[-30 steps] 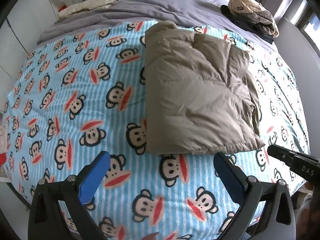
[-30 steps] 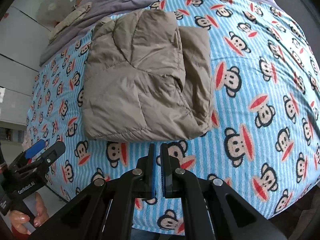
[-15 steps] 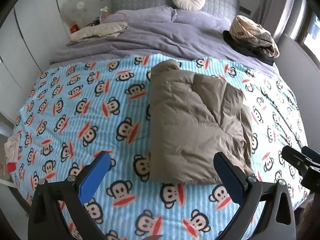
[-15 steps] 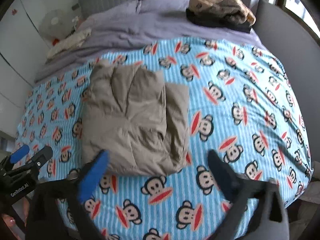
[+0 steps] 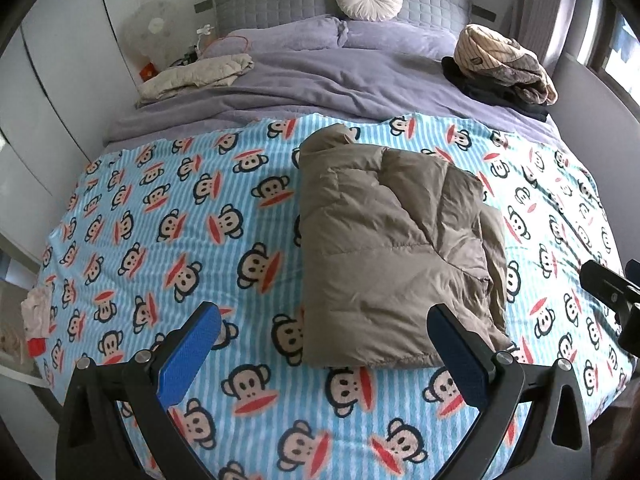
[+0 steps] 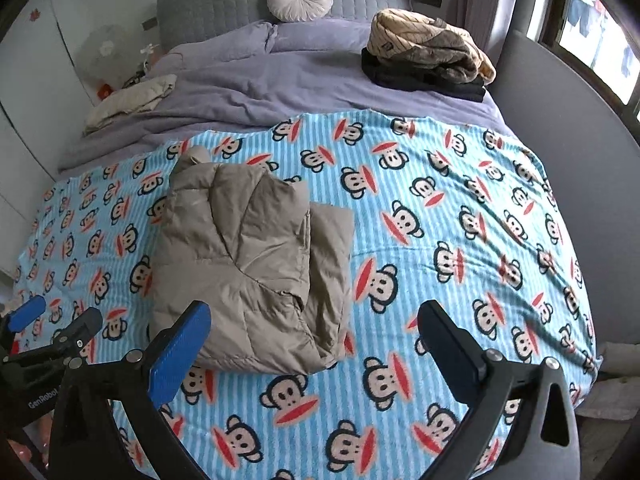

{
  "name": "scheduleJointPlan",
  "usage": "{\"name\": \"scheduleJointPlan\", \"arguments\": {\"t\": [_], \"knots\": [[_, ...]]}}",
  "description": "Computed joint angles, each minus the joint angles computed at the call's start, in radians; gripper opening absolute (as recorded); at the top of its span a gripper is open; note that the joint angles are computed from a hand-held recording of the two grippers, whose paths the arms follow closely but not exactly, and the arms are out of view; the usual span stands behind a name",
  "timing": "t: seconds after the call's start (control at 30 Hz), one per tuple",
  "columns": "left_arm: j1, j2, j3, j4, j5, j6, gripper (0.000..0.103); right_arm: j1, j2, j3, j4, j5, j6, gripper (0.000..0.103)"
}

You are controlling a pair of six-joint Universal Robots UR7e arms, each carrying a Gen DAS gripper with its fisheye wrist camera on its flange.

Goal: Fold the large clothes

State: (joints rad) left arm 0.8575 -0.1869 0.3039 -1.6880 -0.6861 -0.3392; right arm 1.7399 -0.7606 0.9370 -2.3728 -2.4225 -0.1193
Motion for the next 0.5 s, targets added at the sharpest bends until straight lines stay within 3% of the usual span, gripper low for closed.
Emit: {"name": "scheduleJointPlan", "arguments": {"t": [0.5], "knots": [[-0.001,0.017,-0.036,0.019,0.006,0.001,0.103,0.003,0.004,-0.005,0.009,-0.005,0.013,0.103]]}}
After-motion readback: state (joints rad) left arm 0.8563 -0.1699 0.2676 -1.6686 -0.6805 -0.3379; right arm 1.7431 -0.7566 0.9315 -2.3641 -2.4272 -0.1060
